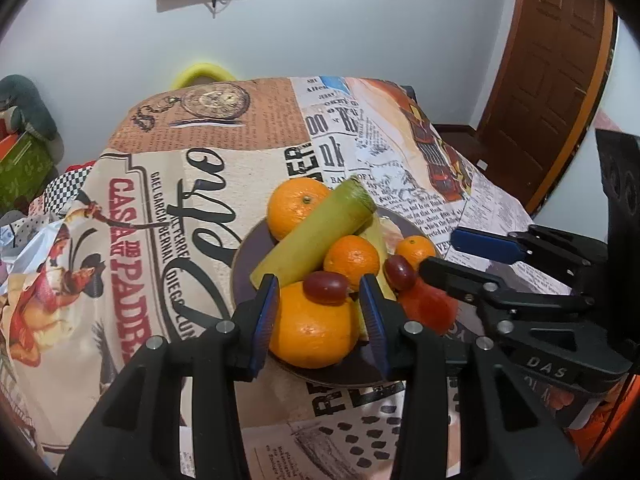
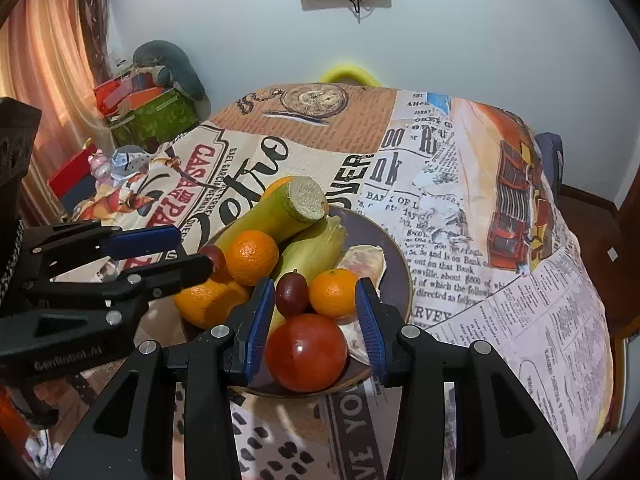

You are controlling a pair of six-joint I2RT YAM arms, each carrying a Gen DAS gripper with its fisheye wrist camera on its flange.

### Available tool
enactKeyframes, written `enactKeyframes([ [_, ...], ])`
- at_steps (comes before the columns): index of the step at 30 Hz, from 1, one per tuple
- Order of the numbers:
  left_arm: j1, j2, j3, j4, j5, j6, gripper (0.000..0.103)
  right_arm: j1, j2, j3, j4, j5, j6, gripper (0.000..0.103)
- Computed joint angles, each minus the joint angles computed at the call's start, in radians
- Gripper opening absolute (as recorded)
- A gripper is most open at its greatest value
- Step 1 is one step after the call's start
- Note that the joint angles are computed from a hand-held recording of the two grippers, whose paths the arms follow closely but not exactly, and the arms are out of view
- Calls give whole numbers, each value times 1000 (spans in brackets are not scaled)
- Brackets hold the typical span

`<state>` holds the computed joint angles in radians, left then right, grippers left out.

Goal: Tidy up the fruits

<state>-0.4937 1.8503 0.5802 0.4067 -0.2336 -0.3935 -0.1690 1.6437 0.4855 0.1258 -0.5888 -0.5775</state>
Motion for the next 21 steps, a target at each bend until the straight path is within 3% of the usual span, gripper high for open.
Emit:
enactKeyframes([
  [6, -20, -126, -68, -29, -52, -28, 41, -49, -125, -25, -85, -44, -16, 38],
  [12, -109, -378, -150, -150, -174, -73, 41, -157, -332, -24, -313, -163, -63, 38],
  [17, -318, -665, -158, -414, -436, -174, 41, -321, -574, 2, -602, -312, -176, 38],
  [19, -420, -753, -136, -537, -549, -229, 41, -406, -657, 30, -746, -386, -255, 38],
  [21, -541, -821, -96, -679, -671, -309, 41, -525, -711, 85, -962, -482, -413, 38],
])
